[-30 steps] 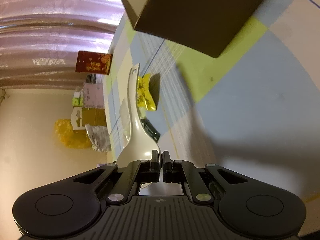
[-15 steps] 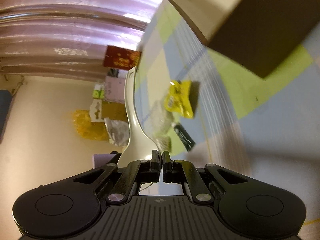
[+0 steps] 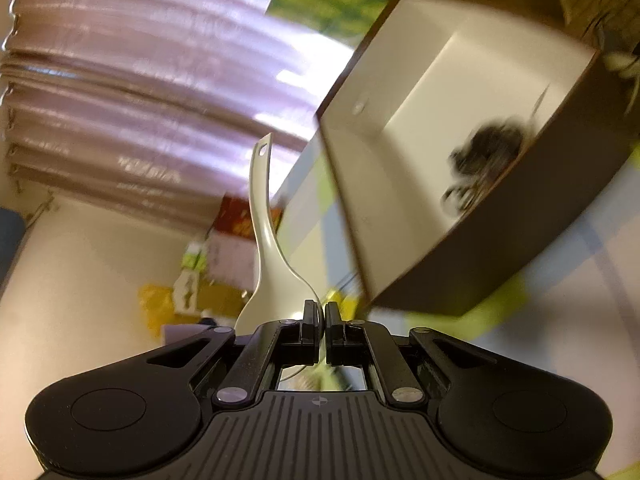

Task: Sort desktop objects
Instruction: 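Carry the tube in the left tool and the spoon in the right tool over the box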

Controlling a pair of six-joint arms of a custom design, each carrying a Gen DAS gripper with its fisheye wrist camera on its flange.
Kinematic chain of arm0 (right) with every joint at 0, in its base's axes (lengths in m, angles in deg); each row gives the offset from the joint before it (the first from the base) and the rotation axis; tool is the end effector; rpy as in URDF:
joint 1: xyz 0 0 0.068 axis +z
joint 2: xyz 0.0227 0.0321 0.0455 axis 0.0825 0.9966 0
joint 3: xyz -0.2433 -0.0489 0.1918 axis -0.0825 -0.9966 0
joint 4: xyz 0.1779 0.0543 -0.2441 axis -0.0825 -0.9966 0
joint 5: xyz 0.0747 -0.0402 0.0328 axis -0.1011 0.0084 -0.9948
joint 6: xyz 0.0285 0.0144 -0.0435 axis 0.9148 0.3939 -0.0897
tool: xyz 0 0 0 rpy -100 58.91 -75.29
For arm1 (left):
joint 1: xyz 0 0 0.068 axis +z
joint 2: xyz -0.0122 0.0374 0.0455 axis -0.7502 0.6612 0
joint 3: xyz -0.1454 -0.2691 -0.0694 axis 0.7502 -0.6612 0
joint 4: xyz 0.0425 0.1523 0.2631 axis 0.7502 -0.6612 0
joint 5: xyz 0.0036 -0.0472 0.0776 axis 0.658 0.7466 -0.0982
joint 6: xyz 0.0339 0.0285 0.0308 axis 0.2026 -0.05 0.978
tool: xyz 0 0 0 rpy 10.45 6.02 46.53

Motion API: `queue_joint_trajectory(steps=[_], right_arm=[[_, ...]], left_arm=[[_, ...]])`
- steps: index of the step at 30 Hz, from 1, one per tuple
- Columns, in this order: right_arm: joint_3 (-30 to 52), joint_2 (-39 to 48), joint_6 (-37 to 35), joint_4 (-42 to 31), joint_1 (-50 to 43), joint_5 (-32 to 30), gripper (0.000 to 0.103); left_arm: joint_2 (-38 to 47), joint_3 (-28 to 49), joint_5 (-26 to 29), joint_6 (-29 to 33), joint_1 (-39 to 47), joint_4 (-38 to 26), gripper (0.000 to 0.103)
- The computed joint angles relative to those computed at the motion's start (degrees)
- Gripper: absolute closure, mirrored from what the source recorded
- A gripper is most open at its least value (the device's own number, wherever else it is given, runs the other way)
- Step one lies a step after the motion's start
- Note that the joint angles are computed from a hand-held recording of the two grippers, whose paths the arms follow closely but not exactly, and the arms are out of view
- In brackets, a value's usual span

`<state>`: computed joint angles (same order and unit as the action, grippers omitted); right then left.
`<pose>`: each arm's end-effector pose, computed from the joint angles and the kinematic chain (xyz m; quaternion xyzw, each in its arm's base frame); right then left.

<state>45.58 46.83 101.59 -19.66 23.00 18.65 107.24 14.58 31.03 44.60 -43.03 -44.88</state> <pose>0.2467 0.0875 0.1217 0.3195 0.7873 0.4080 0.3340 0.3591 0.0112 0.1838 0.3874 0.8055 -0.1881 0.4071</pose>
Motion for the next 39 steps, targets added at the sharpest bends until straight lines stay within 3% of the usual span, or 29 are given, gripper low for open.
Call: queue_joint_trajectory(steps=[6, 18, 26, 39], right_arm=[[1.6, -4.3, -6.8, -9.7, -8.9, -3.1, 0.103], [15.2, 8.4, -21.7, -20.2, -19.3, -7.7, 0.103], [24.6, 16.6, -29.5, -26.7, -20.0, -5.9, 0.103], [35.6, 25.2, -36.1, -34.2, -18.8, -1.6, 0.103]], left_arm=[[1.4, 1.8, -1.8, -7.1, -9.2, 4.7, 0.076], [14.9, 12.8, -13.3, -15.9, -21.9, 7.6, 0.076], [24.8, 21.8, -19.7, -17.8, -25.4, 6.3, 0.076], [37.9, 38.7, -25.6, -19.5, -28.4, -2.1, 0.076]])
